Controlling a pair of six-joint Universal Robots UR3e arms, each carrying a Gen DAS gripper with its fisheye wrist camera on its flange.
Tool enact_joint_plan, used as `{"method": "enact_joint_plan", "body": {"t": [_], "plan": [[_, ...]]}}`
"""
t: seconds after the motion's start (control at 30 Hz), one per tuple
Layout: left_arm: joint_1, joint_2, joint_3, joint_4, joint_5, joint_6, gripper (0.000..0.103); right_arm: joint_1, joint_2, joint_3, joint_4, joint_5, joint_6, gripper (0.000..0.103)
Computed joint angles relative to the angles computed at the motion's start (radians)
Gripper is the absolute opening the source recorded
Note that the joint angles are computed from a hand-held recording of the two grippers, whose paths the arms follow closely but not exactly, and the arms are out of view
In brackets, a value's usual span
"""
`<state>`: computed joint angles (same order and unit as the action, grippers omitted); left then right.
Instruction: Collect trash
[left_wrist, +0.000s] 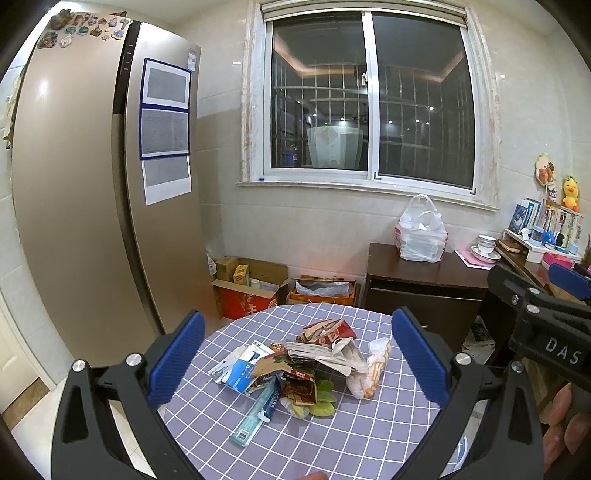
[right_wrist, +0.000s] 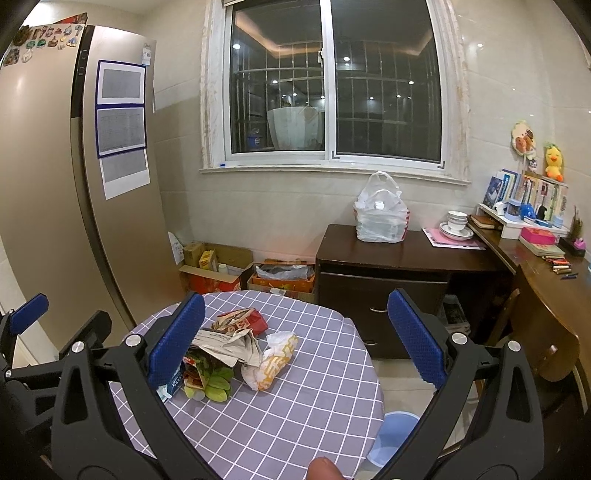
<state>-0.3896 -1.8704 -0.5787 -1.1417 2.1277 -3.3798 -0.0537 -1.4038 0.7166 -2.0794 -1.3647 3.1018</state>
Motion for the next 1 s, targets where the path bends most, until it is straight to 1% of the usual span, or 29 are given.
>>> {"method": "enact_joint_plan", "body": {"t": [0.33,0.63,0.83,0.93,1.0], "plan": [[0.012,-0.006,0.014,-0.013,-0.012,-0.001,0.099,0.000,0.013,-0.017,0.011,-0.001,0.000,0.097],[0.048,-0.013,0.008,-0.025,-0.047,-0.006,0.099,0.007,0.073,-0.078,0.039,-0.015,0.000,0.097],[0.054,-0.016,0.012,-0.032,-0.051,-0.014,0.099,0.010,0.087,-0.086,0.038,-0.023,-0.002,0.097],[0.078,-0.003,-0.021,-0.032,-0.076,-0.020,0.099,0.009,0.111,-0.100,0.048,-0.031,-0.002,0.097],[0.094,0.020,-0.079,-0.014,-0.090,-0.020,0.099,0.012,0.128,-0.107,0.057,-0.038,-0.005,0.097]]}}
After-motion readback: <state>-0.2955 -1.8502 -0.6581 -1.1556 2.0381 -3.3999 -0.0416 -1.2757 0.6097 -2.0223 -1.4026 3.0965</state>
